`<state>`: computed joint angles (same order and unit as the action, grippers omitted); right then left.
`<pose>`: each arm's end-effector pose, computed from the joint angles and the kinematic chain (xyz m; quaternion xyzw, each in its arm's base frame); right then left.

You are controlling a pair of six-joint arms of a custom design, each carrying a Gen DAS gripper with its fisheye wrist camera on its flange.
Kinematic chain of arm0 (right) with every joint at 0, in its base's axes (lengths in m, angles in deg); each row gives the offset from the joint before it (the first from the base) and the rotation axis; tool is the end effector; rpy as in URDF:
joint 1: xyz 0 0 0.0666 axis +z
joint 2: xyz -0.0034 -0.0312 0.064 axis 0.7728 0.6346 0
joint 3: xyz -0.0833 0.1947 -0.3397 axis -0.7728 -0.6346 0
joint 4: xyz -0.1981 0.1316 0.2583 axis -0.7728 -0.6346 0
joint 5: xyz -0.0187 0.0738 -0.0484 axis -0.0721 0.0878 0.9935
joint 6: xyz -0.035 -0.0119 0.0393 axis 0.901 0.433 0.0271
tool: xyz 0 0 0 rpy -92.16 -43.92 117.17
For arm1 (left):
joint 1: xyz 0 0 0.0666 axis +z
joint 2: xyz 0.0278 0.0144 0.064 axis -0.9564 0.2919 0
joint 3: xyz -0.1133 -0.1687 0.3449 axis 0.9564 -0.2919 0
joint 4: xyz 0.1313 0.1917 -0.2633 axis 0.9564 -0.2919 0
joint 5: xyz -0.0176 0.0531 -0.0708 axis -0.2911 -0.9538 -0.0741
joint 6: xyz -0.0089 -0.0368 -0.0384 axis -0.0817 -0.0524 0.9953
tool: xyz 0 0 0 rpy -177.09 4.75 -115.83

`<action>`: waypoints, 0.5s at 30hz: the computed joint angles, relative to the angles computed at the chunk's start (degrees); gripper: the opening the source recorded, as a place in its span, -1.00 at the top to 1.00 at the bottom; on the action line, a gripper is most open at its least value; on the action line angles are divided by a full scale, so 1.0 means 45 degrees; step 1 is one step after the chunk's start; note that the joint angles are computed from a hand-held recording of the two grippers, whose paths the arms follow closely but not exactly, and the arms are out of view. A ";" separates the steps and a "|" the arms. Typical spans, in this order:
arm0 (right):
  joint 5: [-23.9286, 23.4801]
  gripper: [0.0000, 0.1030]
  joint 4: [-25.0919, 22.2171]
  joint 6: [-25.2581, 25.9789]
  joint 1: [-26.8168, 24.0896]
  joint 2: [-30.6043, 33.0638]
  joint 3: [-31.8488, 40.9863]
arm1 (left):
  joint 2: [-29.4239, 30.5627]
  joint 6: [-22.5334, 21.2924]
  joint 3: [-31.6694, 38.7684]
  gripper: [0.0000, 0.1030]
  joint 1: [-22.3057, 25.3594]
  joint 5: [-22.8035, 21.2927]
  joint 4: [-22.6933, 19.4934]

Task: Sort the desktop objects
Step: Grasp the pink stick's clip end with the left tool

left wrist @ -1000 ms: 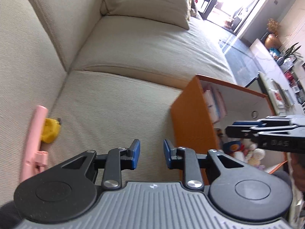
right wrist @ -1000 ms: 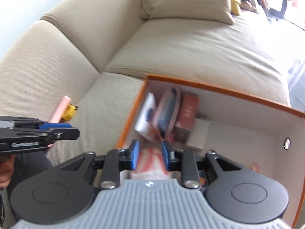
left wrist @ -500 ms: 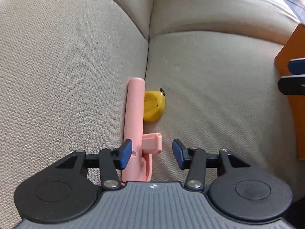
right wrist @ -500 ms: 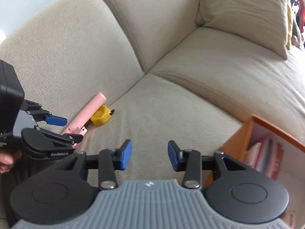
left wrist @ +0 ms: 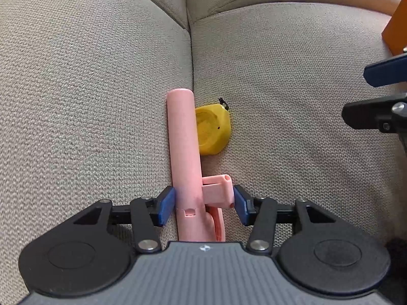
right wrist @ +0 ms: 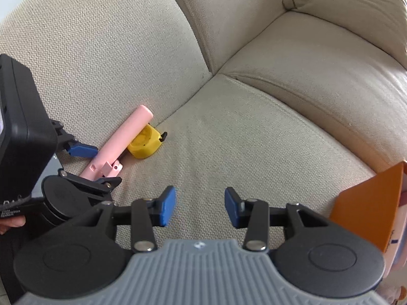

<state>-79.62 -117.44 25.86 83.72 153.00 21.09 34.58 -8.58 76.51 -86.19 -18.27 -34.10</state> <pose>0.3700 0.2433 0.4247 -0.1694 0.9567 0.1203 0.2038 0.4117 -0.0876 0.3711 0.2472 0.9549 0.1307 0.0995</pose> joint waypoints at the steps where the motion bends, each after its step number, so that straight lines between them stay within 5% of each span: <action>1: -0.0002 0.12 -0.0021 0.0015 0.0011 0.0047 0.0021 | -0.0057 -0.0060 -0.0055 -0.09 0.0024 0.0061 0.0109; 7: 0.0012 0.10 -0.0108 0.0071 0.0129 0.0285 0.0127 | -0.0646 -0.0380 -0.0368 0.10 0.0742 0.1319 0.0769; 9: -0.0026 0.10 -0.0078 0.0096 0.0081 0.0336 0.0122 | -0.0892 -0.0638 -0.0351 0.76 0.1067 0.2398 0.0710; 11: -0.0079 0.10 -0.0023 0.0076 0.0088 0.0403 0.0111 | -0.0888 -0.0048 -0.0139 0.75 0.1510 0.3492 0.0369; 15: -0.0209 0.10 0.0094 0.0167 0.0090 0.0599 0.0152 | -0.0917 0.0331 -0.0138 0.78 0.2023 0.4182 0.0609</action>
